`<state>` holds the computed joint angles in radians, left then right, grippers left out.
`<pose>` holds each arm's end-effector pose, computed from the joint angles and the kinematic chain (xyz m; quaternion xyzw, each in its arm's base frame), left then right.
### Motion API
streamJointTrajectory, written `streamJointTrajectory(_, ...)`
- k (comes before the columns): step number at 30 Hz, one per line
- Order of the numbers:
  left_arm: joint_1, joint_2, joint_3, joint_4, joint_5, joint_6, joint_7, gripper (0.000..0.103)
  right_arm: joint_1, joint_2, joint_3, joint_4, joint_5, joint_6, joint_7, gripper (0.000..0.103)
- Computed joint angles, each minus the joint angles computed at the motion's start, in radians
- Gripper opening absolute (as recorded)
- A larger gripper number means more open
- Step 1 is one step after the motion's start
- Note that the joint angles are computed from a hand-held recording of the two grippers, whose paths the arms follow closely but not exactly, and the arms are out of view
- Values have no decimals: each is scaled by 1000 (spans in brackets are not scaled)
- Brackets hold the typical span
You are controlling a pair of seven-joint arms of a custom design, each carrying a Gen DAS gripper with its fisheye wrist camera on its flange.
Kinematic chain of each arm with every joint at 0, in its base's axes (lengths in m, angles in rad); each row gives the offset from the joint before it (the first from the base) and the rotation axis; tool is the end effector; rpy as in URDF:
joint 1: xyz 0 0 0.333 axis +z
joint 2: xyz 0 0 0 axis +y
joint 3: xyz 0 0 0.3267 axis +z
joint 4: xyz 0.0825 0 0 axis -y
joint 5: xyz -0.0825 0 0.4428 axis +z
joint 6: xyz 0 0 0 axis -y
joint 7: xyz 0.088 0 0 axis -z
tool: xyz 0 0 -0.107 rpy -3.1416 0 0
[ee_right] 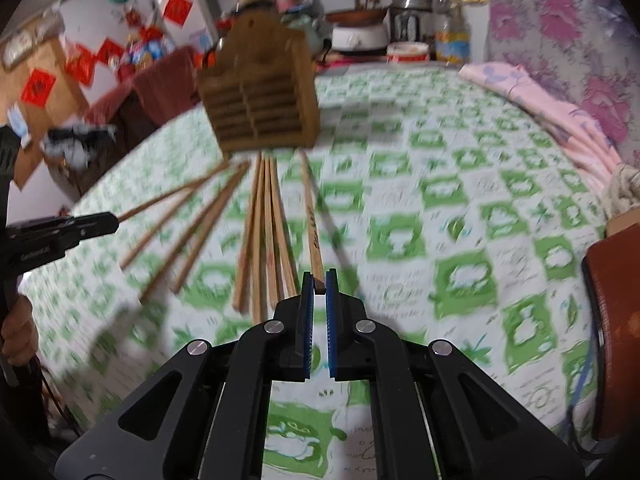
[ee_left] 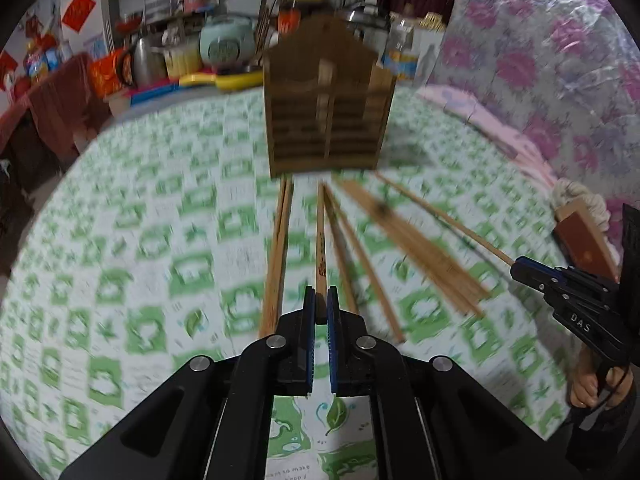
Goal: Organize utensils
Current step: 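Lift the held chopstick and lower it into the wooden holder, then open the left tool to release the chopstick in the holder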
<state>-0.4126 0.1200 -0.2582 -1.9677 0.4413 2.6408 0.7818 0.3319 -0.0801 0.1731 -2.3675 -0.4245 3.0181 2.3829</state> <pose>0.5259 -0.4250 0.4563 -0.6031 0.7373 -0.2623 0.1545 0.4898 0.3065 0.4096 -0.6909 0.6253 -0.1483 0.3313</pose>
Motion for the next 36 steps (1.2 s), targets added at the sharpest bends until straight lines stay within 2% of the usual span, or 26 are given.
streamJointTrajectory(5, -8, -11, 3, 73, 68, -47, -20, 6, -68, -60, 49, 30, -175, 6, 144, 6)
streamJointTrajectory(12, -18, 31, 6, 224, 118, -132, 9, 6, -67, -48, 62, 151, -215, -52, 114, 6)
streamJointTrajectory(24, -77, 212, 60, 587, 144, -224, 84, 6, 13, 58, -19, 372, -262, -101, 88, 6)
streamJointTrajectory(30, -121, 308, 111, 785, 183, -232, 87, 6, 33, 121, -54, 529, -406, -101, 217, 6)
streamJointTrajectory(33, -140, 376, 144, 872, 199, -240, 73, 6, 62, 187, -76, 614, -397, -131, 203, 6)
streamJointTrajectory(36, -133, 456, 154, 942, 152, -250, 91, 6, 93, 271, -98, 692, -340, -191, 141, 6)
